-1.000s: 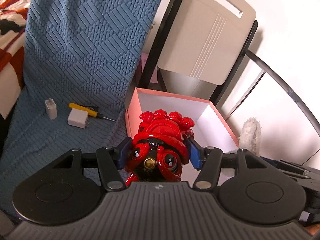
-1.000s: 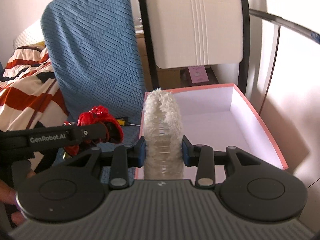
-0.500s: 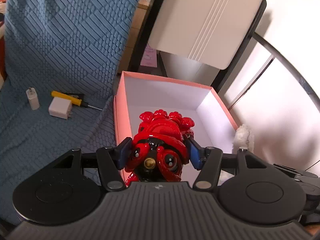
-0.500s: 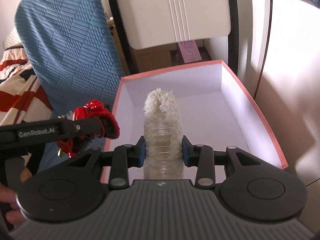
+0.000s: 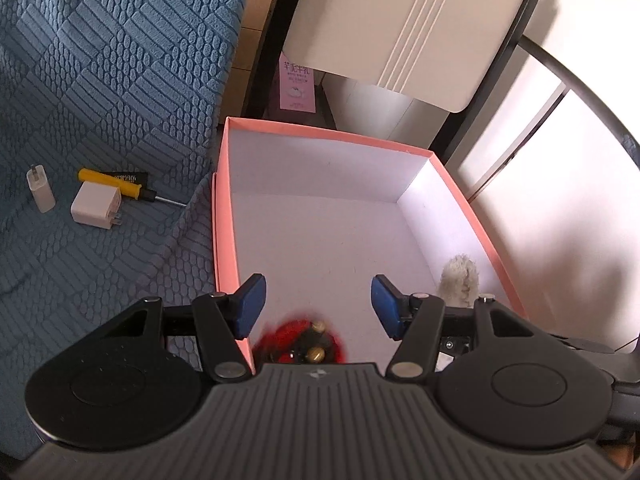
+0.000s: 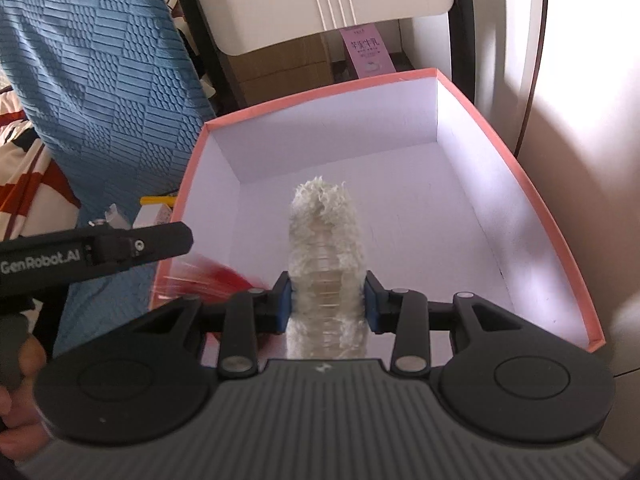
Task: Organize rigid objects
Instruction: 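Open both grippers over the box, dropping the red toy and fuzzy object, then withdraw both grippers from the box toward the remaining items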
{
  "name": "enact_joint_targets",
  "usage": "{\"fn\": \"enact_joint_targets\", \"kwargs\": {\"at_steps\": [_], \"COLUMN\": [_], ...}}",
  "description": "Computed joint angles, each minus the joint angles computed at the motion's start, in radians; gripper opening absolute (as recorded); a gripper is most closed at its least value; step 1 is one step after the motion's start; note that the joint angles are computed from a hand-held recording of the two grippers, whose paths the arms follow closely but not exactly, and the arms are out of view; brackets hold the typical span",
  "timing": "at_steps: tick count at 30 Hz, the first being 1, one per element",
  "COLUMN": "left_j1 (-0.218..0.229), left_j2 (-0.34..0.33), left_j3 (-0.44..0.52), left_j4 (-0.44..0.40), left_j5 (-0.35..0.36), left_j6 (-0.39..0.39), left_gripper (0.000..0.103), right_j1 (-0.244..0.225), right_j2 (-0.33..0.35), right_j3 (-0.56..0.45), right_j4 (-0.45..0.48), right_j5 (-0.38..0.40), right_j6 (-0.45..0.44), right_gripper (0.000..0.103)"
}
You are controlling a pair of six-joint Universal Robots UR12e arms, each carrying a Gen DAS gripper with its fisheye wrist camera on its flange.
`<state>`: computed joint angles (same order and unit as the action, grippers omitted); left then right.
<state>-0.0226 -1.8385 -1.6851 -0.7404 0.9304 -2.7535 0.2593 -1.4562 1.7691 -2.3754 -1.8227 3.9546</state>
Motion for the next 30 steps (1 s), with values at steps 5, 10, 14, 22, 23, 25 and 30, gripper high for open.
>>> {"fn": "enact_joint_targets", "kwargs": {"at_steps": [5, 10, 14, 22, 23, 25, 30], "left_j1": [-0.001, 0.009, 0.026, 0.085, 0.097, 0.116, 0.158], "left_j2": [0.001, 0.018, 0.042, 0.111, 0.120, 0.132, 0.160], "left_j3": [-0.003, -0.017, -0.032, -0.098, -0.103, -0.112, -0.139], "left_j4": [0.015, 0.022, 0.030, 0.151, 0.154, 0.168, 0.207], "left_j5": [0.004, -0.012, -0.034, -0.069, -0.081, -0.093, -0.111], "left_j6": [-0.007, -0.004, -0.001, 0.001, 0.005, 0.004, -0.034], "left_gripper": [0.064, 0.064, 0.064, 0.065, 0.065, 0.065, 0.066], "right_j1": [-0.009, 0.001, 0.019, 0.085, 0.092, 0.103, 0.143], "right_j2": [-0.004, -0.009, -0.012, -0.001, 0.001, 0.003, 0.017], "right_j3": [0.004, -0.004, -0.018, -0.050, -0.054, -0.057, -0.088], "right_j4": [0.016, 0.036, 0.034, -0.031, -0.039, -0.069, -0.103], "right_j5": [0.006, -0.016, -0.036, -0.121, -0.127, -0.135, -0.199], "right_j6": [0.021, 0.044, 0.031, -0.054, -0.055, -0.057, -0.093], "right_gripper": [0.042, 0.057, 0.057, 0.057, 0.057, 0.057, 0.057]}}
